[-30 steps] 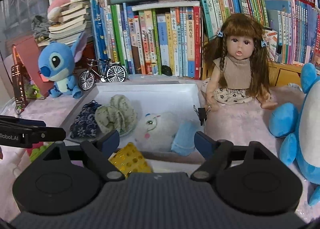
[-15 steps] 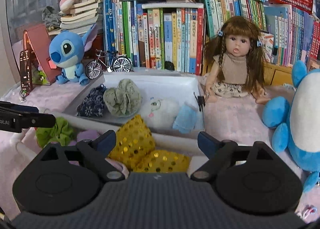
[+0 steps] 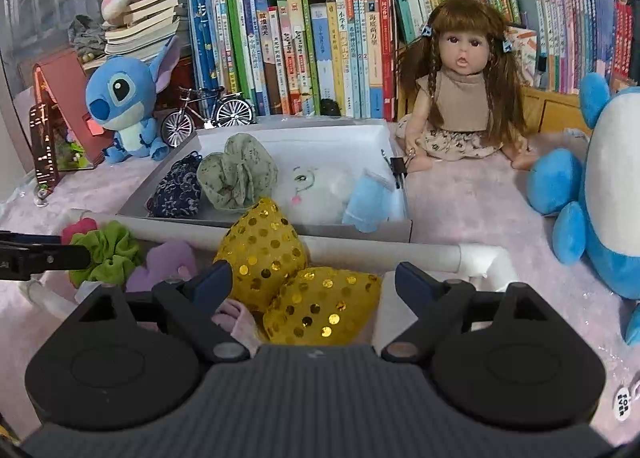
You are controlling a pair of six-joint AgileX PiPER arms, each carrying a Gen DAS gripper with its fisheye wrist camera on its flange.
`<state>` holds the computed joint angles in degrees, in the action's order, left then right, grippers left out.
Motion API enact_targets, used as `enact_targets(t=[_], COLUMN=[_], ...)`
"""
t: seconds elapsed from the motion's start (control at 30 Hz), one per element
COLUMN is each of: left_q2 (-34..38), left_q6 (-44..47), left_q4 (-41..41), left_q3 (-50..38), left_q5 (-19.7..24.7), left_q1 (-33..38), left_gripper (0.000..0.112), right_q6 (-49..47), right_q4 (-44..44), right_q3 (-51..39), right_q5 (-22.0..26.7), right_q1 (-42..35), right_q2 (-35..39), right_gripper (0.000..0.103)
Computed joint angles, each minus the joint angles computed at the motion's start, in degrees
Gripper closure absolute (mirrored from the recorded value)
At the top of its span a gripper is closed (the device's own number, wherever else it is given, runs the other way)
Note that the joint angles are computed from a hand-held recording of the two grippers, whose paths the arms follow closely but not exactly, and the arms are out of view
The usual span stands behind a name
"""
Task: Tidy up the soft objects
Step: 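Move both grippers over the white pipe frame of soft items, then grasp the pink and green scrunchies with the left gripper while the right grasps the white foam block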
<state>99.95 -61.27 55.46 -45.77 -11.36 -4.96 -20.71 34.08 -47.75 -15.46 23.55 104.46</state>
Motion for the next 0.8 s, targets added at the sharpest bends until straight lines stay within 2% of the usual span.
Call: enact_targets(t=[0.07, 0.13, 0.23, 0.47, 0.63, 0.8], left_q2=[0.2, 0.2, 0.2, 1.4, 1.8, 2.6], left_q6=[-1.3, 1.5, 8.7, 16.5, 23.8, 20.5], left_q4=[1.1, -1.5, -7.7, -16.9, -24.5, -21.6], left_q3=[0.2, 0.6, 1.1, 1.0, 1.3, 1.0], left_q5=[-0.6, -0.5, -0.2, -0.5, -0.9, -1.2], left_q1=[0.5, 0.4, -0.1, -0.5, -0.9, -0.5], left_gripper=[0.052, 0.054, 0.054, 0.053, 0.049, 0.048], right_q6=[-5.4, -8.4, -8.5, -12.3, -11.6, -3.3], right_q4=[6.2, 9.3, 9.5, 13.0, 11.8, 3.9], right_q3=[0.3, 0.2, 0.1, 0.4, 1.7, 4.5], right_q5=[-2.8, -4.3, -4.5, -7.4, -9.4, -11.6], right_q1=[1.5, 2.3, 2.4, 3.9, 4.5, 4.1], right_q2=[0.4, 0.9, 1.5, 2.2, 2.2, 1.4], right_gripper=[0.01, 0.009, 0.01, 0.01, 0.009, 0.009])
